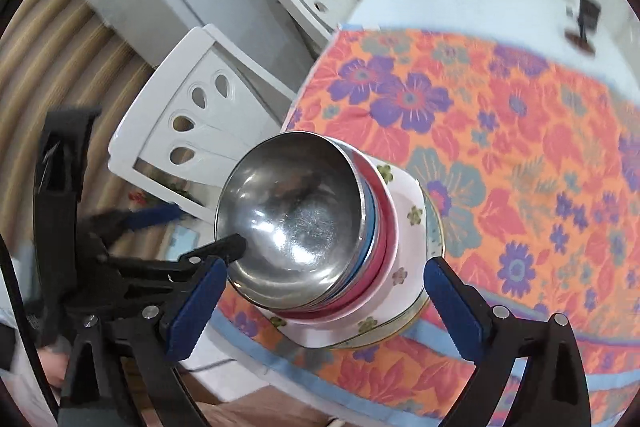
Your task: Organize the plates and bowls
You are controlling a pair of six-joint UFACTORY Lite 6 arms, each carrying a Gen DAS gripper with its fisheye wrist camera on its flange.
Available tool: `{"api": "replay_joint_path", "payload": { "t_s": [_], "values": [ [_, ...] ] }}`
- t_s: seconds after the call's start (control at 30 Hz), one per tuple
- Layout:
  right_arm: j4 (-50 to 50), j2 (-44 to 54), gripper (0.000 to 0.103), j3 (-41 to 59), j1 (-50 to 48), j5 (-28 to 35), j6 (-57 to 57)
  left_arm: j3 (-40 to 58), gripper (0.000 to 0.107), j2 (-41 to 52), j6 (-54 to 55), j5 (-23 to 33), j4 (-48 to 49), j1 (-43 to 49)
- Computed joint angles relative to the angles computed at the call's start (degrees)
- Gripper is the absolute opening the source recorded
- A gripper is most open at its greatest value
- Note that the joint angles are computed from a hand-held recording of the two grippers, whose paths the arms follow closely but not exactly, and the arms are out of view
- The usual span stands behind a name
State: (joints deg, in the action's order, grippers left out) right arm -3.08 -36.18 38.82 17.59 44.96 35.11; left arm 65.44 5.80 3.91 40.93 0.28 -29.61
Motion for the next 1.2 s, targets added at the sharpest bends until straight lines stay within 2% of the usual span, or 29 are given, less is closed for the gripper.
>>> {"api": "replay_joint_path", "payload": {
  "t_s": [0.27,0.5,0.8,1.2],
  "values": [
    [-9.56,2.32,0.103,-1.8,6.47,-2.26,12.38,-0.52,0.097,0.64,6.66,-2.5,-5.15,3.91],
    [-10.81,4.39,0.103,-1.25,6.54,-3.24,15.17,0.0,0.097,1.75,10.37,-2.24,-9.08,5.49],
    [-10.94,5.95,0.103,-1.83,5.69,-4.03,15.62,0.44,0.097,2.7,10.13,-2.51,-9.08,4.74],
    [-7.11,5.73,0.103,-2.57,2.03,-4.97,9.1,0.4,0.097,2.91,8.43,-2.5,-8.65,4.02]
  ]
}}
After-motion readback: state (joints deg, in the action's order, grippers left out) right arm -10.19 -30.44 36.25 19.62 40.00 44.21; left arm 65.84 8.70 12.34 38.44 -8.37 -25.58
